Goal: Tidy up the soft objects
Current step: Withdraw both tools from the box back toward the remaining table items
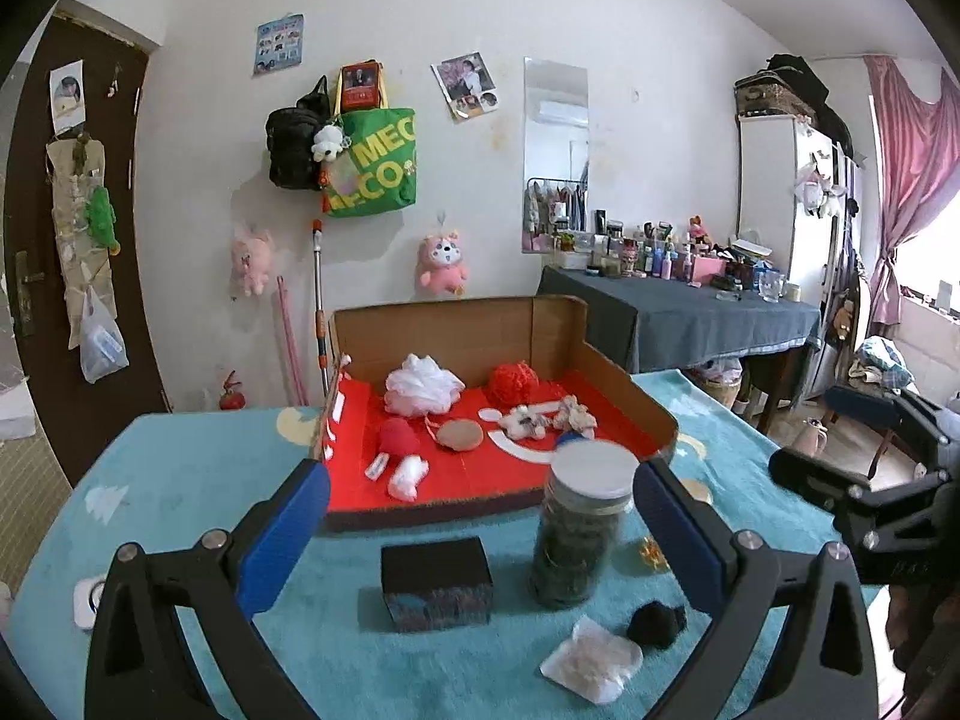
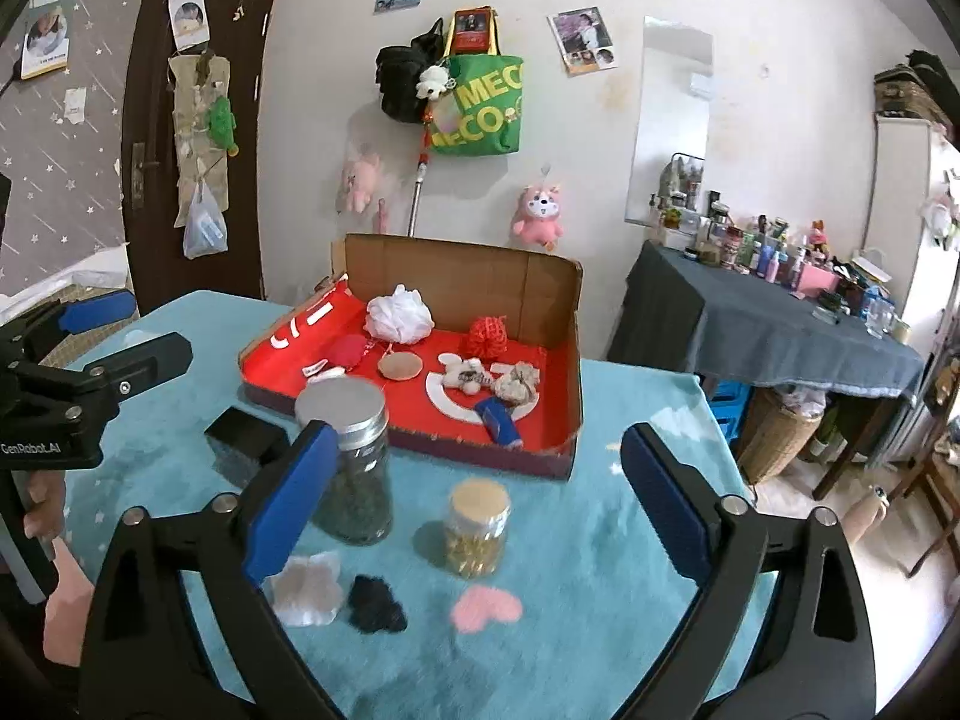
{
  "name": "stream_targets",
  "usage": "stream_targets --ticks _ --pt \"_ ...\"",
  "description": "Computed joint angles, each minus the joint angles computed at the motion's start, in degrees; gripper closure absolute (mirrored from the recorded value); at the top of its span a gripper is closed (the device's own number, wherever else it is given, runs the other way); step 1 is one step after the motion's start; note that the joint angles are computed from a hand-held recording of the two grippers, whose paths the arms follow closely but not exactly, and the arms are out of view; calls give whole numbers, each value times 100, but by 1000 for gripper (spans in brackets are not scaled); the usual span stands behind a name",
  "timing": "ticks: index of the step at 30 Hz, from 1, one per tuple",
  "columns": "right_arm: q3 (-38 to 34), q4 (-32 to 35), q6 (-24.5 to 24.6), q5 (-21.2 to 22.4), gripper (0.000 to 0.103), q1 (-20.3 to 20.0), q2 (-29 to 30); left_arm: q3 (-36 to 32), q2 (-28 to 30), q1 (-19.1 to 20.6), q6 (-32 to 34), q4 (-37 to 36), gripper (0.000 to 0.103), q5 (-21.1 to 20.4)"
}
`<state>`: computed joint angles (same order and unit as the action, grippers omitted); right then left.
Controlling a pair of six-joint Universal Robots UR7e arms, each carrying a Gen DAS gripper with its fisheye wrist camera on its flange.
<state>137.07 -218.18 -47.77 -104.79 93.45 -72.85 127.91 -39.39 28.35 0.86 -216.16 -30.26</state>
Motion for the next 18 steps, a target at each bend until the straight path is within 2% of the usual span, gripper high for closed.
stream_targets --ticks 7,18 --pt "422 -795 27 88 6 -296 355 324 154 -80 -712 200 0 0" --pt "650 -770 259 221 6 -881 695 584 342 183 -1882 1122 0 -443"
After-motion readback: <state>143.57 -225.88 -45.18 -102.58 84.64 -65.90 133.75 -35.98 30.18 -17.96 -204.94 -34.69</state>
